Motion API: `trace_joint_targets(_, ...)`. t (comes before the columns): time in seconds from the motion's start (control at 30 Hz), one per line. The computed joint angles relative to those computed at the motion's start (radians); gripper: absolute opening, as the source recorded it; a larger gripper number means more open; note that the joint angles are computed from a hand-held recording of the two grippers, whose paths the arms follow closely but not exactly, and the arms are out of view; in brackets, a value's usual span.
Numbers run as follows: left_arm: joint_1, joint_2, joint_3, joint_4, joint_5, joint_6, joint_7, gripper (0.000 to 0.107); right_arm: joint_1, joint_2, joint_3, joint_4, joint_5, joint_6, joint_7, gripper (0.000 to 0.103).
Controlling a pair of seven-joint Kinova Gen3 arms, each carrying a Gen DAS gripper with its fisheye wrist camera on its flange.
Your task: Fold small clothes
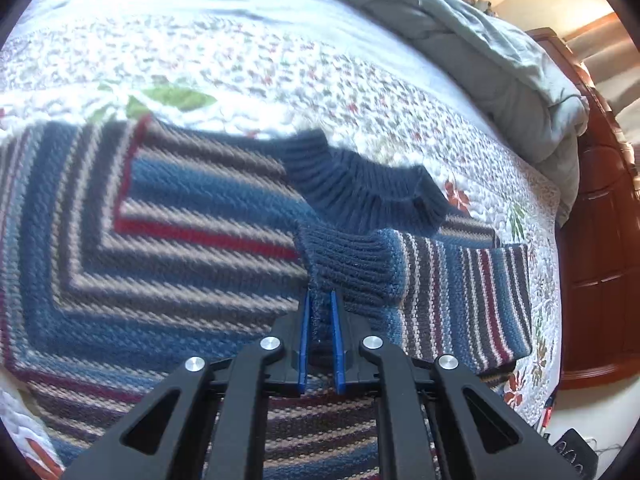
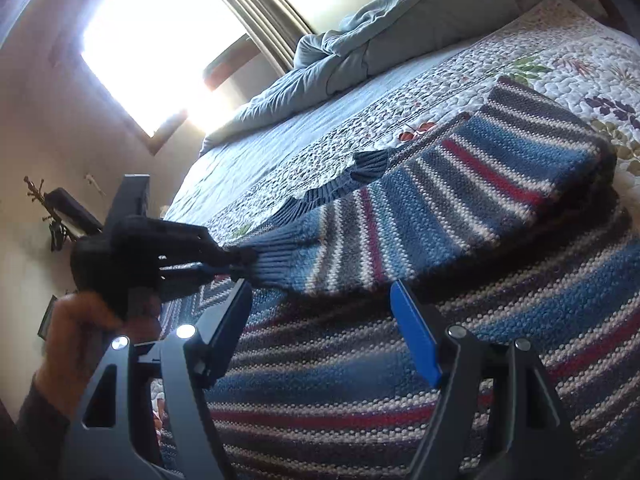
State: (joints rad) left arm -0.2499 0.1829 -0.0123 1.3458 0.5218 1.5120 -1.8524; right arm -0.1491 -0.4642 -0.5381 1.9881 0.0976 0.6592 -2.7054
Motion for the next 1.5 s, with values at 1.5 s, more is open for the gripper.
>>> trace_joint_targets(1.5,-0.107,0.002,-0.044,0.096,0.038,-0.03,-0.094,0.028,-0.074,0.055,0.033,-0.005,0.03,0.008,0.025,0.074)
